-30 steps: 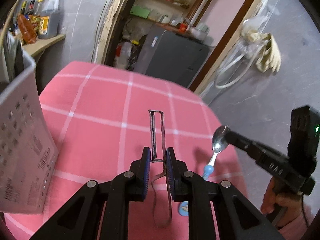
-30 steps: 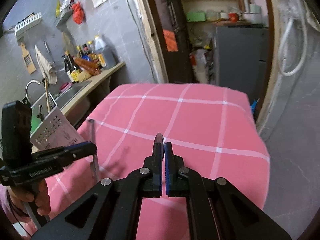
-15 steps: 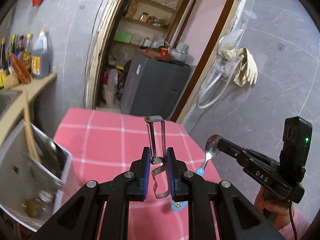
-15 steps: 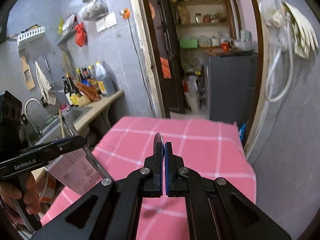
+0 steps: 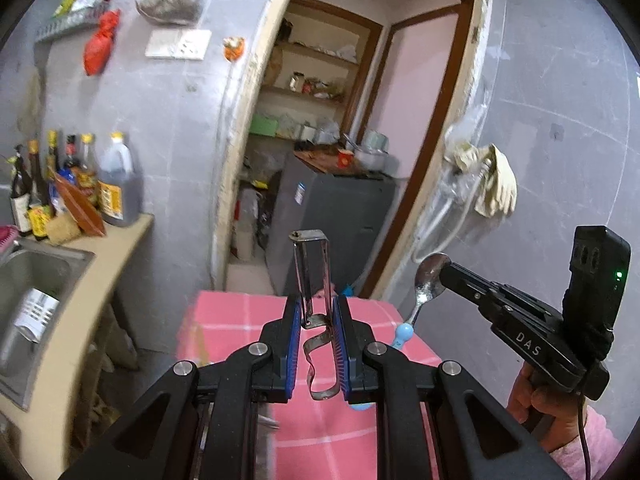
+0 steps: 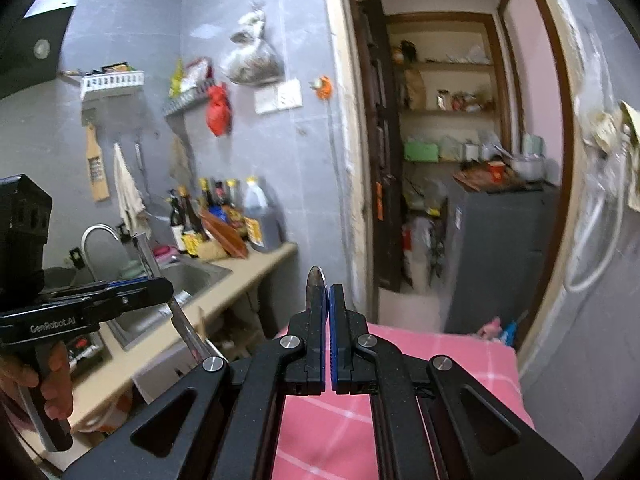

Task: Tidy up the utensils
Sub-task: 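Lift and carry the wire tool and spoon in both tools over the caddy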

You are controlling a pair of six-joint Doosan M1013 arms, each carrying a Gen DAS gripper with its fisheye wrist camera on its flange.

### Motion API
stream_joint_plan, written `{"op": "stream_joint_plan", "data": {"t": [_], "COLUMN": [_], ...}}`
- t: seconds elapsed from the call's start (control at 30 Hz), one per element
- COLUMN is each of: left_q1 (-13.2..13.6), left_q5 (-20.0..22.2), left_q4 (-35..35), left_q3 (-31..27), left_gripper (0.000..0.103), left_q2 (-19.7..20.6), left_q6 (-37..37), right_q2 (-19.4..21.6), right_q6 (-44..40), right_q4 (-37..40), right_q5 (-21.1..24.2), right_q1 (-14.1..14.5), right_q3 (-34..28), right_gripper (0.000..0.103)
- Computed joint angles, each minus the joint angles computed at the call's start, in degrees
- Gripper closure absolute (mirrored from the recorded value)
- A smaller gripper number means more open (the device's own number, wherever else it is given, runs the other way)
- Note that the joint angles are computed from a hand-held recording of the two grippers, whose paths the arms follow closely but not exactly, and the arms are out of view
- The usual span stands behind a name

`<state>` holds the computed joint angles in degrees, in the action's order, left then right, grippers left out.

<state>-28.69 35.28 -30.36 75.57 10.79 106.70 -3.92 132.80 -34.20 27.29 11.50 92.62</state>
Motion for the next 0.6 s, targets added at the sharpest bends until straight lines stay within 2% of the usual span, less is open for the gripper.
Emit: {"op": "stream_joint_plan", "data": {"t": [0.23, 0.6], "left_q1": [2.16, 3.59], "left_q5": [-1.46, -1.21], "left_q4": [3.96, 6.01], "left_q3": [1.08, 4.08], "left_gripper": [0.088, 0.088], "left_q2": [-1.35, -2.10], "left_q6": [-0.53, -0.93], "right_q2": [3.37, 5.33], "right_q6": [-0.03, -3.78], "right_q4": [-1.50, 0.15], "right_q5": [-1.09, 0.54], "right_q1": [3.11, 6.40], "right_q3": [-3.45, -2.91], "right_gripper": [0.101, 0.101]}}
